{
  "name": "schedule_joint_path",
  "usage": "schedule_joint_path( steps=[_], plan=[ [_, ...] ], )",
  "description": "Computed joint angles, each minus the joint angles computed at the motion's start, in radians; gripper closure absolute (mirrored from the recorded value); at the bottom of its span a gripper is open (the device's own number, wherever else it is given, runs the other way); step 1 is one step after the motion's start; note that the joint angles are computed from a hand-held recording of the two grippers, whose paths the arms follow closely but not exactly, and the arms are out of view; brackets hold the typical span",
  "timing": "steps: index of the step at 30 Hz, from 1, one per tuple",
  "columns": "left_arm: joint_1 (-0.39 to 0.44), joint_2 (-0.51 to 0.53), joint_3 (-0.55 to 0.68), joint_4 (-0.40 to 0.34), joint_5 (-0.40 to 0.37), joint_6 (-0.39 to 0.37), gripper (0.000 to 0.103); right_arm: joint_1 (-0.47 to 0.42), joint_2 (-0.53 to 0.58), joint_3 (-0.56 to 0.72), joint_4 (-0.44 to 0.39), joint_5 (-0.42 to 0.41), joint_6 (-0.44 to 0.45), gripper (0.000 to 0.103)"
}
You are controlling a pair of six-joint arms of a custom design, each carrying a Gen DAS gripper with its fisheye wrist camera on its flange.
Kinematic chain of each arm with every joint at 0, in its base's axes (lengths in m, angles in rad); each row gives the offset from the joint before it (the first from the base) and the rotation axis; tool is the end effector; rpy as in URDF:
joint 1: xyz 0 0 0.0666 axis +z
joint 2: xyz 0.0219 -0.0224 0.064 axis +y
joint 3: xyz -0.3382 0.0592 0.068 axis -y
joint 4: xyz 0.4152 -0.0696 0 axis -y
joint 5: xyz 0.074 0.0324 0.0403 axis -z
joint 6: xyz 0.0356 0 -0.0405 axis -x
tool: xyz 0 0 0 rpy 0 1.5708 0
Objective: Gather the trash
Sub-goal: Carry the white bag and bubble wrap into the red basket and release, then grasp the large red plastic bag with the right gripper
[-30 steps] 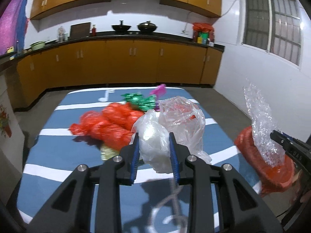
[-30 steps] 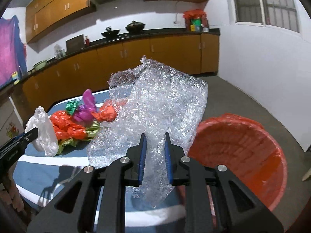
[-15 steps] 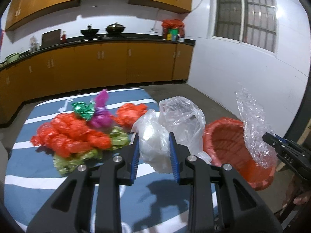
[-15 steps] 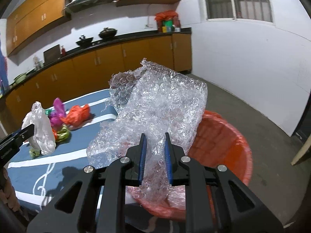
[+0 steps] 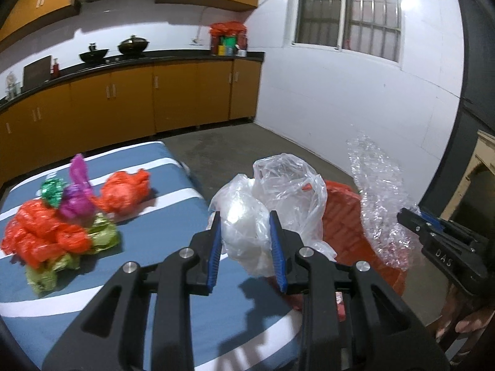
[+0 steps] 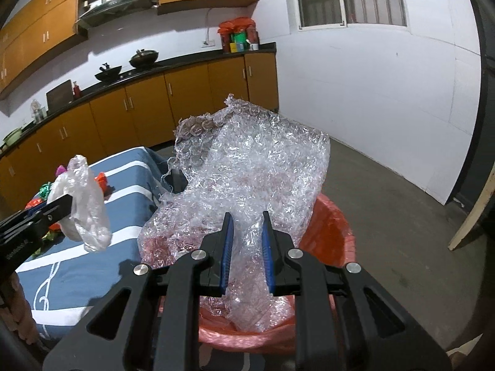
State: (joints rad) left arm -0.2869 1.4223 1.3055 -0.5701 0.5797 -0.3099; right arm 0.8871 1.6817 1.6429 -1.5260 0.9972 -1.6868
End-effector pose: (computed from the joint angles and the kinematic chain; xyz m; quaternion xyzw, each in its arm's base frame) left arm 0.5042 -0.1695 0.3608 0.3715 0.7920 -0.2536 0.4128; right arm 0.3660 0.4012 0.3498 0.3432 0.8084 -0.1314 0.4598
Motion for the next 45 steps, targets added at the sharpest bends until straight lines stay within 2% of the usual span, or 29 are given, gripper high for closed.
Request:
schedule_joint_path(
  steps=[10,14,17,19,21,25,26,28,30,34,39,45],
  plan=[
    [-0.071,0.049,0.028,-0.009,0.007,-0.007,0.072,-0.014,-0.032,-0.056,0.019,-0.021,-0.025,0.085],
    [-0.092,0.067,0.036,-0.011,0.004,-0.002,0.070,-0.018,-0.049,-0.078,0.052,-0.017,-0.017,0.084],
    [-0.102,0.081,0.046,-0.018,-0.001,-0.003,0.067,-0.016,-0.058,-0.097,0.064,-0.015,-0.021,0.078],
    [-0.107,0.091,0.053,-0.022,-0.006,-0.002,0.063,-0.015,-0.062,-0.104,0.065,-0.014,-0.027,0.068],
    [-0.110,0.100,0.059,-0.029,-0.012,-0.005,0.059,-0.013,-0.065,-0.110,0.062,-0.012,-0.038,0.062],
    [-0.103,0.107,0.061,-0.032,-0.026,-0.008,0.056,-0.003,-0.061,-0.107,0.021,-0.015,-0.073,0.061],
    [-0.098,0.107,0.060,-0.027,-0.033,-0.004,0.053,-0.002,-0.058,-0.103,0.005,-0.016,-0.083,0.060],
    [-0.085,0.100,0.048,-0.004,-0.056,0.009,0.047,0.003,-0.049,-0.093,-0.042,-0.012,-0.115,0.048],
    [-0.069,0.088,0.028,0.031,-0.090,0.021,0.041,0.011,-0.035,-0.078,-0.082,-0.009,-0.143,0.043],
    [-0.034,0.074,0.010,0.053,-0.135,0.021,0.036,0.014,-0.033,-0.070,-0.091,-0.008,-0.150,0.036],
    [0.030,0.069,0.008,0.061,-0.174,0.026,0.033,0.009,-0.017,-0.035,-0.045,0.001,-0.080,0.035],
    [0.122,0.080,0.023,0.075,-0.214,0.036,0.031,-0.006,0.034,0.050,0.084,0.006,0.129,0.035]
  ],
)
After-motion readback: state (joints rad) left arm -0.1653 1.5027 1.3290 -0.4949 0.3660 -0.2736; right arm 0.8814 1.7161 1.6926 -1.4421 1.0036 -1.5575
